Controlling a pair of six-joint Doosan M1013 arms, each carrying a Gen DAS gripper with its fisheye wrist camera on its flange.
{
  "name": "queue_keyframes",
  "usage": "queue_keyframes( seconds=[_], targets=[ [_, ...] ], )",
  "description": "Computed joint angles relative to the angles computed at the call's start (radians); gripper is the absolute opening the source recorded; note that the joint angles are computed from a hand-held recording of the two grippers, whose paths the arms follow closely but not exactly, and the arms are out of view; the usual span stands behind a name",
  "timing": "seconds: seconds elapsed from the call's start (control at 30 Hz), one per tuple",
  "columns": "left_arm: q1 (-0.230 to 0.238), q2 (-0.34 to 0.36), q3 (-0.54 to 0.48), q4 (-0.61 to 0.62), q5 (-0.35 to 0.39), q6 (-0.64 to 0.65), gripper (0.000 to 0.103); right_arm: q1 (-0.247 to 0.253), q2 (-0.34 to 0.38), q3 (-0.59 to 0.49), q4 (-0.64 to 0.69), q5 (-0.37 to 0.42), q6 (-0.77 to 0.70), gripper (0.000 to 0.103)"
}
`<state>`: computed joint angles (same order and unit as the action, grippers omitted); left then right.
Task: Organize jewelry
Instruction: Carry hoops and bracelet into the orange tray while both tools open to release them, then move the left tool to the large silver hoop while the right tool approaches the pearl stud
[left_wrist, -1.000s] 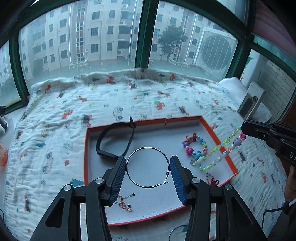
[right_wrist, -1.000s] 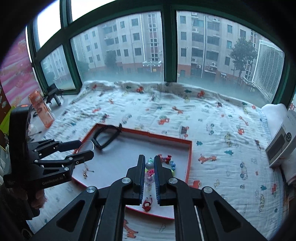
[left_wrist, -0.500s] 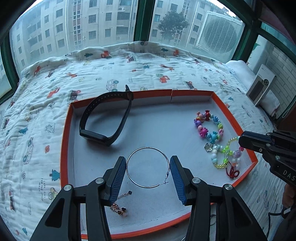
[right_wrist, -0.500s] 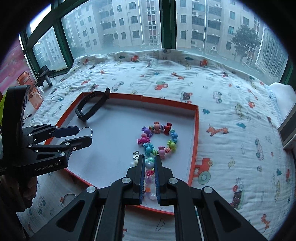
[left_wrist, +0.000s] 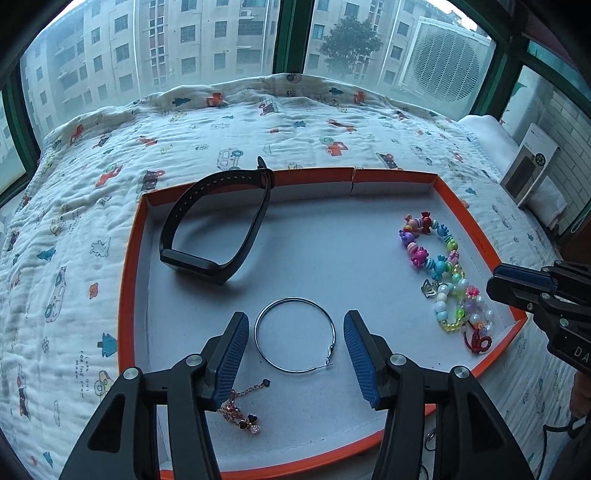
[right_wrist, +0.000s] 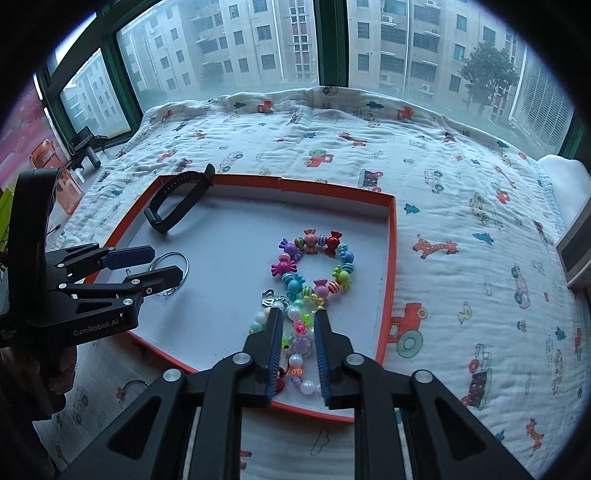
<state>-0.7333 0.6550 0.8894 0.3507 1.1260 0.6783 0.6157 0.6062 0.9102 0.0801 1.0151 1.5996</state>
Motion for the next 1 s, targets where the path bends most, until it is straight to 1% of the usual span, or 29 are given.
queue_keyframes(
  seconds=[0.2,0.27,0.33,0.57,0.7,0.83,1.0],
  targets=[
    [-0.017,-0.035,0.028,0.025,-0.020,-0.019,0.058,0.008,-0.037,0.037,-0.018,-0.012,-0.007,0.030],
    [-0.027,-0.050,0.041,0.038,-0.020,-0.028,0.058,0.012,-0.058,0.064,-0.021,-0.025,-0.004,0.035],
    [-0.038,-0.069,0.061,0.047,-0.023,-0.039,0.058,0.014,-0.079,0.092,-0.011,-0.035,-0.006,0.037],
    [-0.081,-0.129,0.137,0.080,-0.017,-0.097,0.058,0.023,-0.144,0.194,0.045,-0.055,-0.011,0.037],
    [-0.103,-0.161,0.188,0.090,-0.016,-0.142,0.059,0.037,-0.185,0.263,0.066,-0.059,-0.027,0.037],
    [-0.121,-0.188,0.232,0.102,-0.014,-0.186,0.059,0.052,-0.217,0.323,0.083,-0.047,-0.053,0.037],
    [-0.134,-0.213,0.276,0.103,-0.026,-0.237,0.059,0.060,-0.232,0.370,0.130,-0.022,-0.073,0.037]
  ],
)
